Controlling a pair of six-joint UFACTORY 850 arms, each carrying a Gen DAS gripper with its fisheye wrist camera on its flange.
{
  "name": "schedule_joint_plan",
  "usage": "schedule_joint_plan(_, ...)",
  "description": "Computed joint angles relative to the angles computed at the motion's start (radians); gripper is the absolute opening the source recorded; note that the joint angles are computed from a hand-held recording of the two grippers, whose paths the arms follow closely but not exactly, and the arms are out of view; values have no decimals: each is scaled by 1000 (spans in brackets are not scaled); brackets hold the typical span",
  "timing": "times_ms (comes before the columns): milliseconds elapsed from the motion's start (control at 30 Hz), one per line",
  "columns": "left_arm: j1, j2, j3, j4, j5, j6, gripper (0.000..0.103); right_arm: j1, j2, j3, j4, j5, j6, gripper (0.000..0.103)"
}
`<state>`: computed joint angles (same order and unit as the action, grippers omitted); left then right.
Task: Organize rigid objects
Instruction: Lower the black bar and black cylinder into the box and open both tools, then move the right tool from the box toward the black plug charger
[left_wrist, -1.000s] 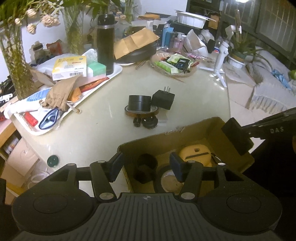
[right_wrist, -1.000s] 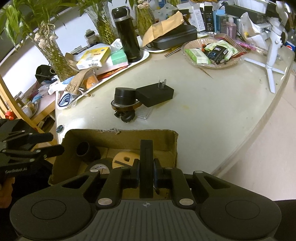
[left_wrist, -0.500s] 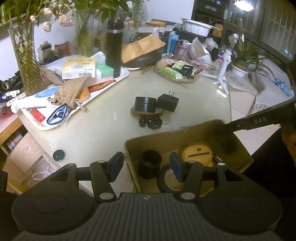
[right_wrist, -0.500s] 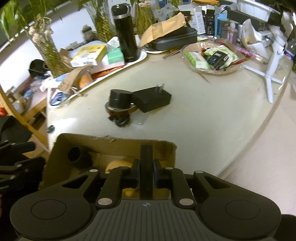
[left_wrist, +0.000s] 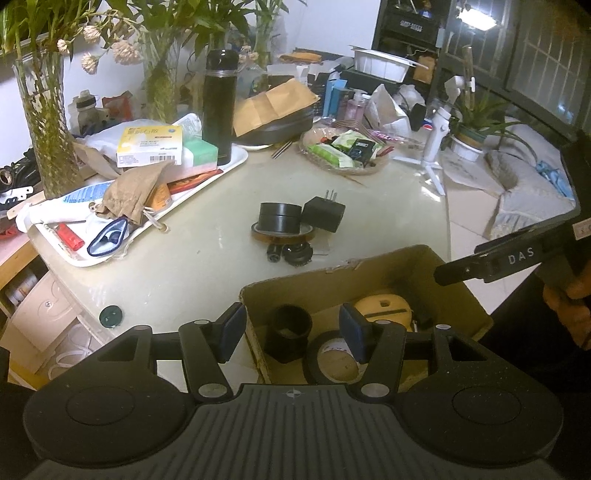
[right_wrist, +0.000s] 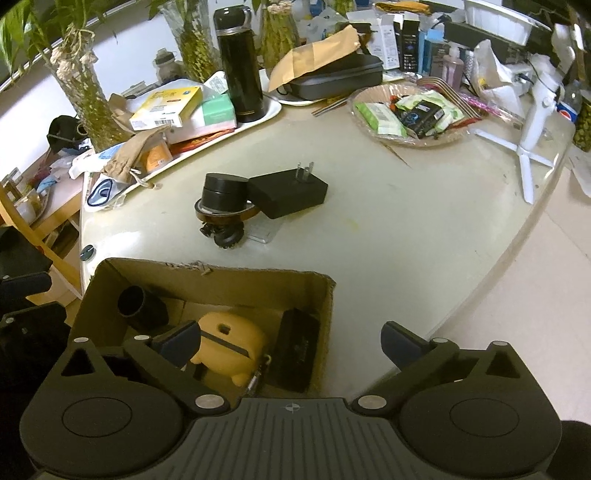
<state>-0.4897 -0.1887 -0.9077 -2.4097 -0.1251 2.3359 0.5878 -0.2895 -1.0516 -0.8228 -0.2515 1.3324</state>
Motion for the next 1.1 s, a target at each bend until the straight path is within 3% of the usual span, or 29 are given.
schedule_joint_plan(100,1,-1,-1,-6,2,7,55,-4,7,11,-4,7,10,103)
schedule_joint_plan(233,-3,1,1,-154,4,178,55,-3,10,17,-23,8,25,103)
schedule_joint_plan(733,-3,-3,-7,-246,19,276,55,-7,8,15,-46,18,51,103)
schedule_joint_plan(1100,6,-11,-16,-165,2,206,55,-19,-4,4,-83,39,51,103)
